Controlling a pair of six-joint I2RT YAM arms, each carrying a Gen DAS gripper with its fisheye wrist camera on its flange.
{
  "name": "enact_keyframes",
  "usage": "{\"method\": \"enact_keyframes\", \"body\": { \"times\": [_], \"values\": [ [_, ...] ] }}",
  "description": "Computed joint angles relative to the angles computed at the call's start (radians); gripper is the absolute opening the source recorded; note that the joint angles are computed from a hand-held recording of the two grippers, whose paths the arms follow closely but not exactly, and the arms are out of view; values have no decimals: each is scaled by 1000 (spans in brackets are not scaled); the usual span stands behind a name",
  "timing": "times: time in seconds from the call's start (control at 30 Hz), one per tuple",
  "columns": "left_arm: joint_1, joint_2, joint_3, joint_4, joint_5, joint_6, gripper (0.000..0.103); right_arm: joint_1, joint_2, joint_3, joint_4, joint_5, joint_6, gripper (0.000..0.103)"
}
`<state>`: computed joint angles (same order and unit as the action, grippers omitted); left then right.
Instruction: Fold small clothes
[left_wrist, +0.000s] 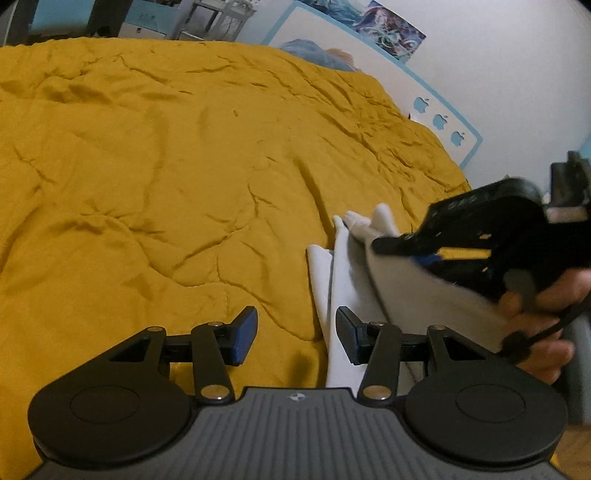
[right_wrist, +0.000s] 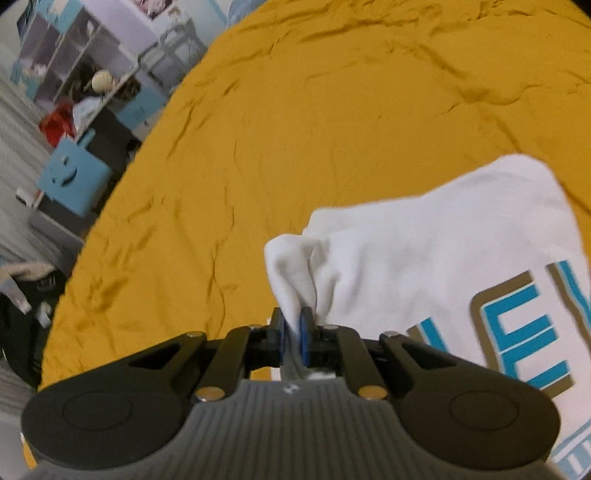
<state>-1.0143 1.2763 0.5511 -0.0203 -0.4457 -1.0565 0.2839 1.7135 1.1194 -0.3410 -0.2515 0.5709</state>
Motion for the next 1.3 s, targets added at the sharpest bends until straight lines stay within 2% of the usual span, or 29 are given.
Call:
{"method": "enact_keyframes", "body": {
  "times": [0.1, 0.17, 0.2, 0.3, 0.37, 0.43, 0.6, 0.67, 0.77, 0.87, 1.0, 1.07, 1.1, 1.17, 1.2, 1.3],
  "values": [
    [-2, -11, 1, -8, -5, -3, 57, 23, 64, 45, -13, 7, -6, 5],
    [-12, -17, 12, -35, -15, -8, 57, 25, 94, 76, -43, 1, -27, 9],
    [-16, -23, 18, -51, -20, -11, 57, 7, 81, 46, -34, -14, -47, 10],
    [-41, -62, 30, -111, -34, -53, 57, 4, 40, 27, -39, -45, -62, 22],
    [-44, -111, 12, -108, -17, -86, 57, 11, -37, -13, -43, -52, -82, 23],
    [-70, -167, -2, -128, -39, -130, 58, 9, -137, -69, -44, -92, -98, 23],
    [-150, -276, -16, -180, -83, -207, 59, -24, -432, -183, -133, -136, -148, 23],
    [-181, -327, -50, -152, -87, -246, 59, -61, -556, -229, -186, -143, -192, 23],
    [-207, -395, -133, -52, -58, -321, 63, -130, -726, -285, -296, -142, -263, 26],
    [-250, -390, -170, -22, -61, -404, 65, -251, -873, -343, -427, -192, -363, 31],
    [-290, -349, -203, 24, -67, -492, 66, -513, -1039, -433, -601, -340, -608, 31],
    [-269, -317, -224, 97, -44, -490, 72, -606, -1099, -471, -676, -327, -721, 32],
    [-262, -289, -225, 123, -37, -488, 72, -666, -1129, -490, -720, -336, -792, 32],
    [-189, -214, -199, 153, 50, -452, 72, -745, -1182, -528, -772, -326, -894, 32],
    [-201, -180, -183, 154, 43, -448, 72, -782, -1204, -542, -796, -325, -946, 33],
    [-147, -95, -146, 183, 65, -400, 59, -811, -1279, -579, -825, -310, -1039, 51]
  ]
}}
